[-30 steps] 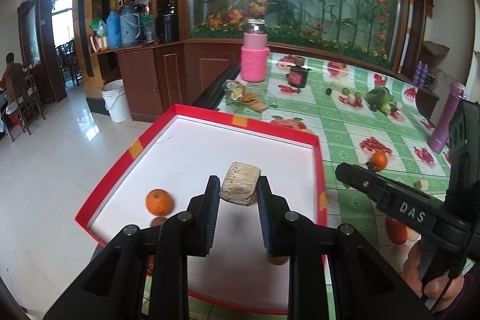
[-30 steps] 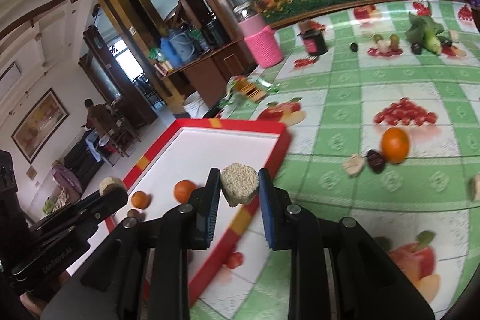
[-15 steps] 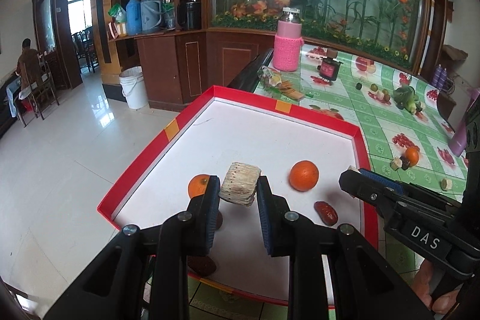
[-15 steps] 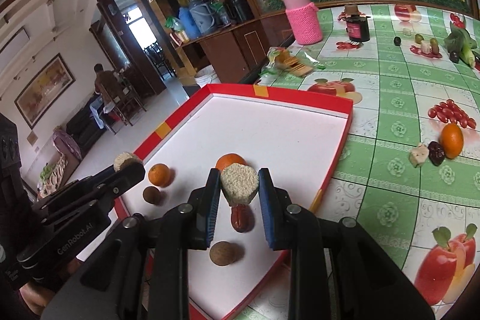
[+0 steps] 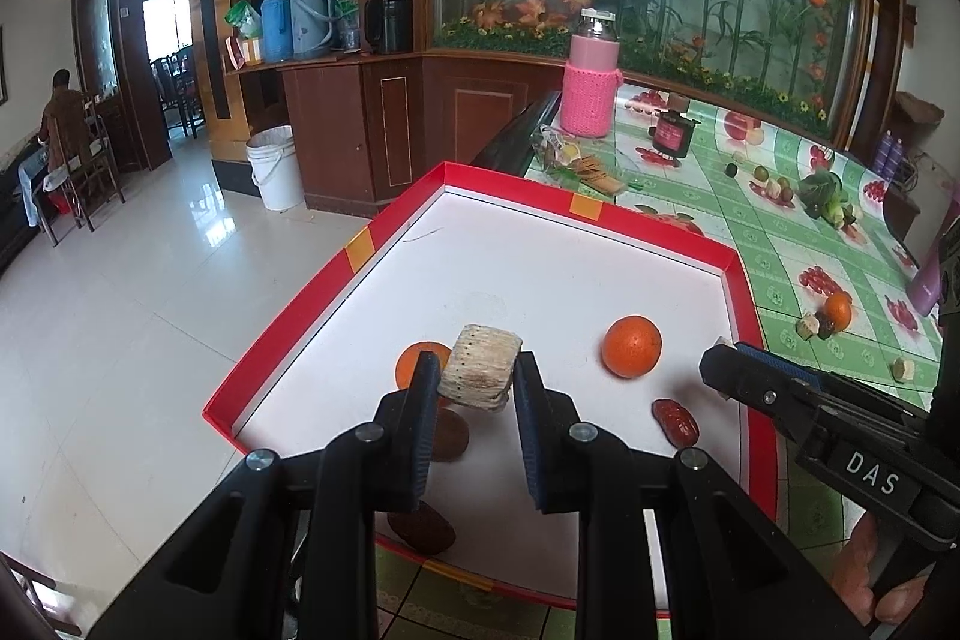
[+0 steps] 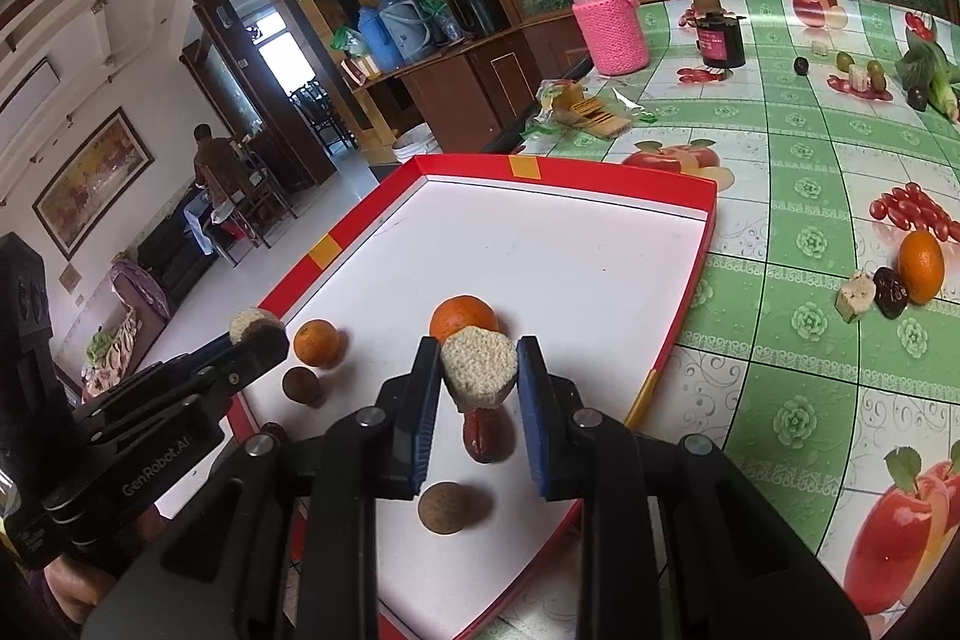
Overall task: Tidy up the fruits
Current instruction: 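Carry both beige cubes over the white tray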
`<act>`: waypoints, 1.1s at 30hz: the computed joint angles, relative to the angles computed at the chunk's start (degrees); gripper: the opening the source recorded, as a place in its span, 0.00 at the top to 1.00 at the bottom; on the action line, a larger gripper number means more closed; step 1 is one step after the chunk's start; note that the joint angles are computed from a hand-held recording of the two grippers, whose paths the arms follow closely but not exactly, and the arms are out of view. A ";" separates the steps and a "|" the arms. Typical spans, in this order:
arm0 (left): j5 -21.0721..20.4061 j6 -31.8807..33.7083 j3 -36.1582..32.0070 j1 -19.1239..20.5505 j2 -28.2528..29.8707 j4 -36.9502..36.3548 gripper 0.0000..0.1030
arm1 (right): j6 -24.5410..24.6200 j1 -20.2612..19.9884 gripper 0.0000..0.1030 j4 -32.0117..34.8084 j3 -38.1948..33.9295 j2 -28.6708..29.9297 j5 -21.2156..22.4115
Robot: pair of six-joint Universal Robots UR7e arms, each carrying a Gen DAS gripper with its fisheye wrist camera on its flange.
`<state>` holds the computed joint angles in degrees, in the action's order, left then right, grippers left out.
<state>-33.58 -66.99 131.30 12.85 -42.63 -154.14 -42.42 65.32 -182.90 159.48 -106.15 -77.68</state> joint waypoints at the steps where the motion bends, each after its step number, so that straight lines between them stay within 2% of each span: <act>1: -0.04 -0.07 0.00 -0.02 -0.03 0.10 0.77 | -0.22 0.17 0.73 0.01 0.00 0.17 -0.10; 13: -1.06 -0.48 -1.32 1.32 1.28 2.08 0.77 | -1.22 2.62 0.73 0.23 -0.36 2.35 -3.13; 20: -1.18 -2.03 -1.71 1.66 0.94 4.87 0.77 | 0.78 4.47 0.73 0.54 -2.03 5.90 -6.43; 23: -1.10 -2.93 -1.94 1.76 0.92 6.20 0.77 | 0.50 5.74 0.73 -3.37 -2.06 8.44 -8.57; 31: -1.00 -4.76 -2.56 1.90 0.91 8.85 0.76 | 0.38 6.58 0.73 -4.36 -2.53 10.06 -10.20; 33: -1.27 -5.13 -2.59 1.93 0.71 9.06 0.73 | 0.43 6.70 0.73 -4.62 -2.62 10.36 -10.41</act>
